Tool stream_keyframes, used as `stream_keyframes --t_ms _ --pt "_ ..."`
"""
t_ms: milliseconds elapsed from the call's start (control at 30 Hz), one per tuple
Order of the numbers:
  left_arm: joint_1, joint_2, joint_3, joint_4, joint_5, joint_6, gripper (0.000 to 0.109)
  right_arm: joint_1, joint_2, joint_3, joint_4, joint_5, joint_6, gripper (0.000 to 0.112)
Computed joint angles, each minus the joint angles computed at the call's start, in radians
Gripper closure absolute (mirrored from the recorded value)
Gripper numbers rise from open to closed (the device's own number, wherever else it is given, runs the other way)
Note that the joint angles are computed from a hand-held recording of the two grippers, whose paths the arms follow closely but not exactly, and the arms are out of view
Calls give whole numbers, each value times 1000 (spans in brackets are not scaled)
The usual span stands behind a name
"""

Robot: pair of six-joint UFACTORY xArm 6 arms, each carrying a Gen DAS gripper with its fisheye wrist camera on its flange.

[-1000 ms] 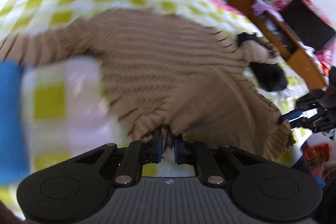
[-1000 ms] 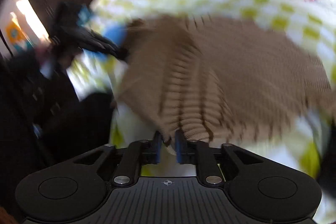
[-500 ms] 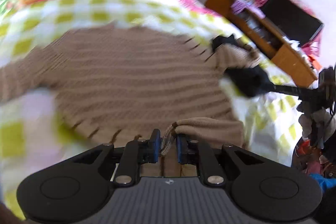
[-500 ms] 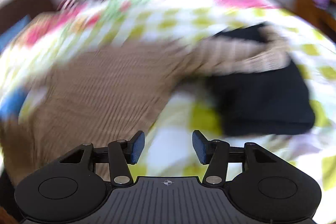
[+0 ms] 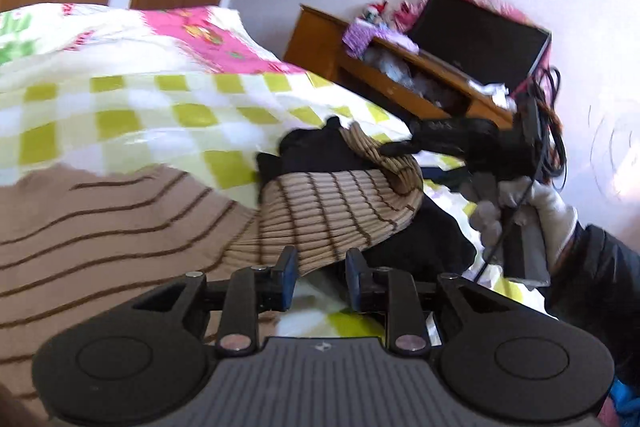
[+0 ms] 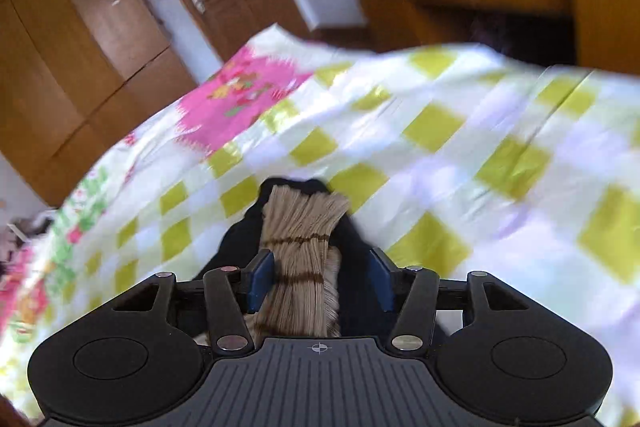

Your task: Fold small clothes

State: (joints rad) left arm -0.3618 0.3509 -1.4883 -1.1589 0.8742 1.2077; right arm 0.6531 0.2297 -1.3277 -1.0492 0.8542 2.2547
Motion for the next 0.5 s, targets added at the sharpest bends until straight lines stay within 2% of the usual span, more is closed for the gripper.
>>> stream_keyframes --t_ms 33,100,133,200,333,433,500 --pt "-17 12 -11 18 -15 -20 69 -9 -10 24 -10 -26 19 63" --pt "-46 20 -17 46 -48 -37 69 -24 -25 53 -39 -54 77 84" --pt "-58 21 -16 46 -59 -32 69 -31 -56 95 -87 -95 150 99" --pt "-88 33 -28 41 -71 -24 69 -33 -114 162 -175 -129 283 103" --pt "-132 43 -36 82 -77 -19 68 28 -257 316 -408 -49 596 105" --pt "-153 54 -47 181 -72 -92 68 77 -287 373 -458 6 714 105" --pt "-146 58 -60 192 -53 -135 68 93 -287 404 -479 23 821 105"
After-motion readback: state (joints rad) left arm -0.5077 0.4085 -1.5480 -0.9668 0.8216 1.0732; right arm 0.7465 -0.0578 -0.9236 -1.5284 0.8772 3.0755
